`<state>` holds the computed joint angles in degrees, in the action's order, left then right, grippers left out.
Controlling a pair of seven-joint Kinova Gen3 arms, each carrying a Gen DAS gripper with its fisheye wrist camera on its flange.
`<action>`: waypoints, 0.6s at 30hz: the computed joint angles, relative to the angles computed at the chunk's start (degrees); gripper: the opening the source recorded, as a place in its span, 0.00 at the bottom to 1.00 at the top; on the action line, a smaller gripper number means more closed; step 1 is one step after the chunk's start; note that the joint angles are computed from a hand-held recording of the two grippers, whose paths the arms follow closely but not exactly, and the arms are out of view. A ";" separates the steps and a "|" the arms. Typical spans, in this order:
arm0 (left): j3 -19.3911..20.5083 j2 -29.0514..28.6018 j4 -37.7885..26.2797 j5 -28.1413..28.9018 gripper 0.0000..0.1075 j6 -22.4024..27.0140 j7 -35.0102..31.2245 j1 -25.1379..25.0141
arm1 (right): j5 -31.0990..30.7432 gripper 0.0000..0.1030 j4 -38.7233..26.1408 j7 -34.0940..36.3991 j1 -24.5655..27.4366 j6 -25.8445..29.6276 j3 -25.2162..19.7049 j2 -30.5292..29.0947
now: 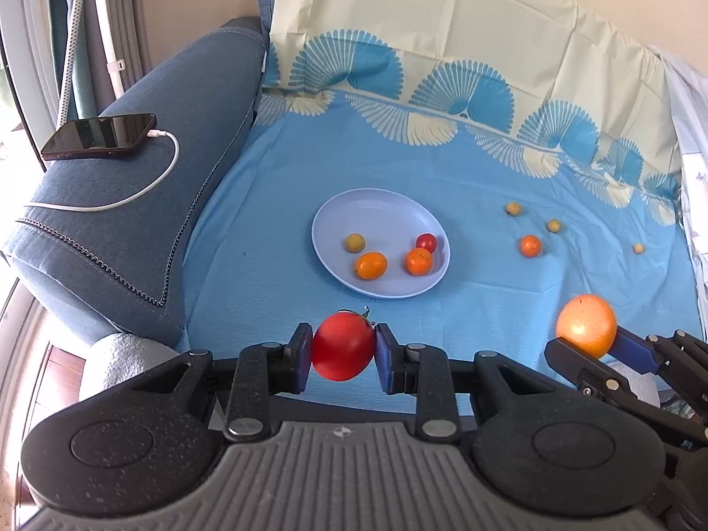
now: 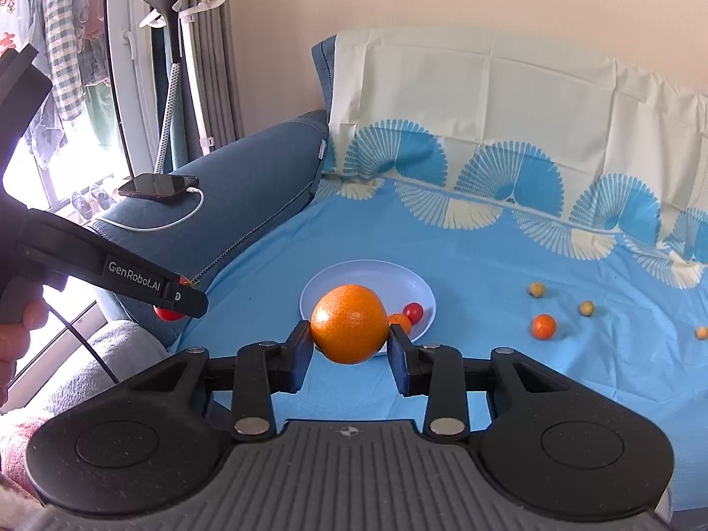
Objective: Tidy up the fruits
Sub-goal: 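Carry the tomato and mandarin over the plate and open both tools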
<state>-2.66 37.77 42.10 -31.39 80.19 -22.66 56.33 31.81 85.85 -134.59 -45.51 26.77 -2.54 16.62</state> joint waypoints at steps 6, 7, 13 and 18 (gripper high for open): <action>-0.11 -0.75 1.65 -0.61 0.31 -0.96 1.12 0.19 | 0.52 0.37 -0.44 -0.06 -0.35 0.55 0.03 0.34; -0.08 -0.79 1.76 -0.71 0.31 -0.98 1.15 0.17 | 0.45 0.37 -0.47 0.10 -0.31 0.64 -0.06 0.39; 0.13 -0.23 1.00 -0.57 0.31 -0.64 0.76 -0.23 | -1.19 0.37 -1.14 2.17 0.39 1.19 -0.70 0.81; 0.11 0.22 0.56 -0.07 0.31 -0.75 0.02 -0.89 | -3.03 0.37 -1.90 3.80 1.06 1.85 -1.06 1.37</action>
